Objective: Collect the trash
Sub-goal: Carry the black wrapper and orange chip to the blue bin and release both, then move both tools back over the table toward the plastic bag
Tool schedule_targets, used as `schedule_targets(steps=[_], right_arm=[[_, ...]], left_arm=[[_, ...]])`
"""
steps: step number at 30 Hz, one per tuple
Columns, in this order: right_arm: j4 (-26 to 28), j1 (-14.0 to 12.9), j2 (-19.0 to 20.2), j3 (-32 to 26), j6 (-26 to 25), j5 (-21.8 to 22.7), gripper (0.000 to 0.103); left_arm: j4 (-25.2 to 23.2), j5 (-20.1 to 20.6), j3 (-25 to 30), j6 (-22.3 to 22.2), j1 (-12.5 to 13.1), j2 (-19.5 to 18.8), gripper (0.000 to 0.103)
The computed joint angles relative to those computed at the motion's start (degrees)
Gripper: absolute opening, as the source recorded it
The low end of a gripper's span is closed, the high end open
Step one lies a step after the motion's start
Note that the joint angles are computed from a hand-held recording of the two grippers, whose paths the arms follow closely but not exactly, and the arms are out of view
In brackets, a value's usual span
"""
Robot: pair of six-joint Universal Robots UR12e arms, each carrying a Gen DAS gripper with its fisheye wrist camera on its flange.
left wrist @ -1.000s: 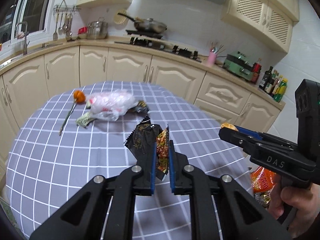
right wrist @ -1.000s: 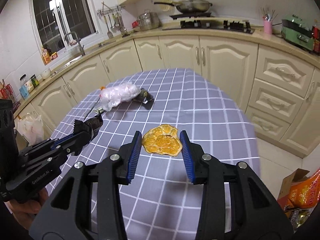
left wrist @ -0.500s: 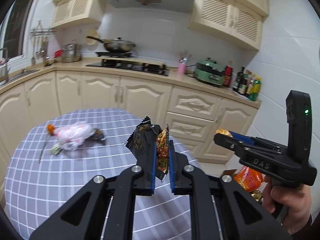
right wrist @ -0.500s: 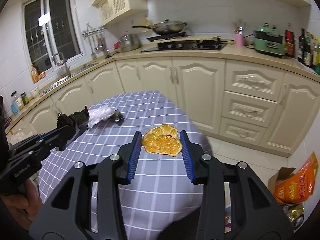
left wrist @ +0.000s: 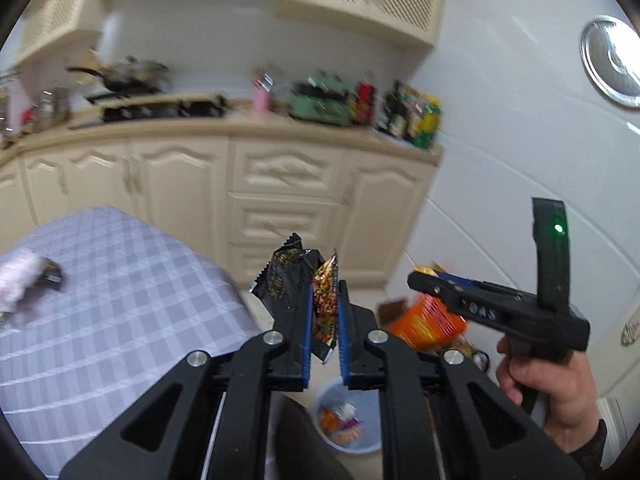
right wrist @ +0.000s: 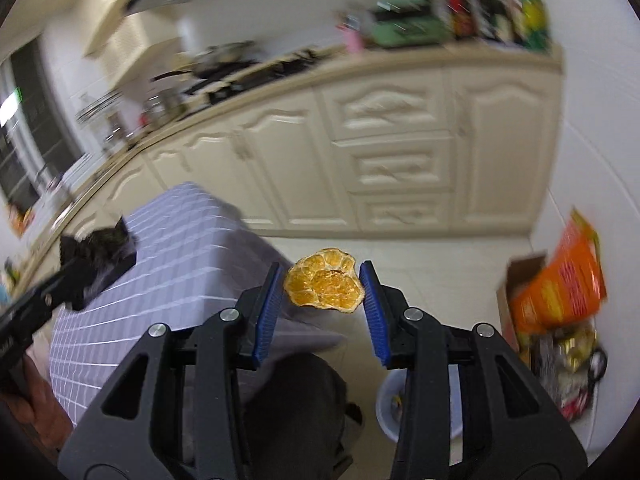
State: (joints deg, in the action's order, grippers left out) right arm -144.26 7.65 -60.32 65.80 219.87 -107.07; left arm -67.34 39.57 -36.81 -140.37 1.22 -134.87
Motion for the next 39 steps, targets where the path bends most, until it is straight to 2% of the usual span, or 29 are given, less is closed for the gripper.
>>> schedule_targets(steps=[2,5,9,12,19,20,21,22,23,24,25,27,28,29,33,39], right_arm=[[0.2,-1.4,-1.7,4.2,4.2,1.5,0.039],[1.3,-2.9,-2.9,8.0,8.2,3.5,0.039],[1.6,-4.4,-3.5,11.9,11.9,7.4,0.039],[2.2,-5.2,-3.3,13.3,13.6,9.5,0.039],[1.0,-6.5,-3.1,17.1,18.5,13.5,0.039],[0.9,-6.7,-3.0,17.4,19.1,14.1,0.04],[0.7,-6.8,-3.0,17.7,19.6,14.5,0.04],[0.3,-7.1,-2.9,18.1,20.9,15.4,0.046],[0.3,-7.2,-2.9,18.4,22.1,15.8,0.068],[0.3,-7.3,-2.9,18.6,22.7,15.8,0.075],[0.6,-7.3,-2.9,18.5,22.9,15.8,0.076],[0.9,-7.2,-2.8,18.5,23.2,15.9,0.082],[1.0,-7.1,-2.8,18.5,23.6,15.6,0.091],[1.2,-6.9,-2.8,18.4,23.9,15.1,0.095],[3.0,-6.4,-2.9,17.6,24.2,13.3,0.097],[4.3,-5.7,-2.7,15.3,22.6,11.3,0.097]], left_arm=[[-2.7,0.9,-1.2,3.3,-1.0,0.3,0.01],[-9.6,4.3,-1.6,9.2,-3.2,-0.2,0.01],[-17.4,9.2,-0.1,13.5,-5.6,-2.4,0.01],[-21.4,13.2,1.1,15.2,-7.1,-4.1,0.01],[-31.1,18.2,8.4,17.3,-9.5,-9.9,0.011],[-32.5,19.1,9.9,17.4,-9.8,-10.9,0.012],[-32.9,19.9,10.3,17.4,-10.0,-11.3,0.017],[-33.0,21.1,11.2,16.5,-10.3,-12.0,0.027],[-31.5,21.9,10.9,15.1,-10.3,-12.0,0.054],[-27.5,22.0,8.6,12.9,-10.2,-11.0,0.078],[-24.9,21.5,6.9,11.8,-10.0,-10.3,0.084],[-21.3,20.6,5.2,10.9,-9.7,-9.2,0.087],[-20.6,20.6,4.8,10.8,-9.6,-8.9,0.088],[-19.3,20.6,4.3,10.4,-9.5,-8.4,0.089],[-12.6,18.7,0.5,8.8,-8.6,-5.8,0.093],[-7.3,14.8,-1.7,5.7,-7.2,-3.5,0.093]])
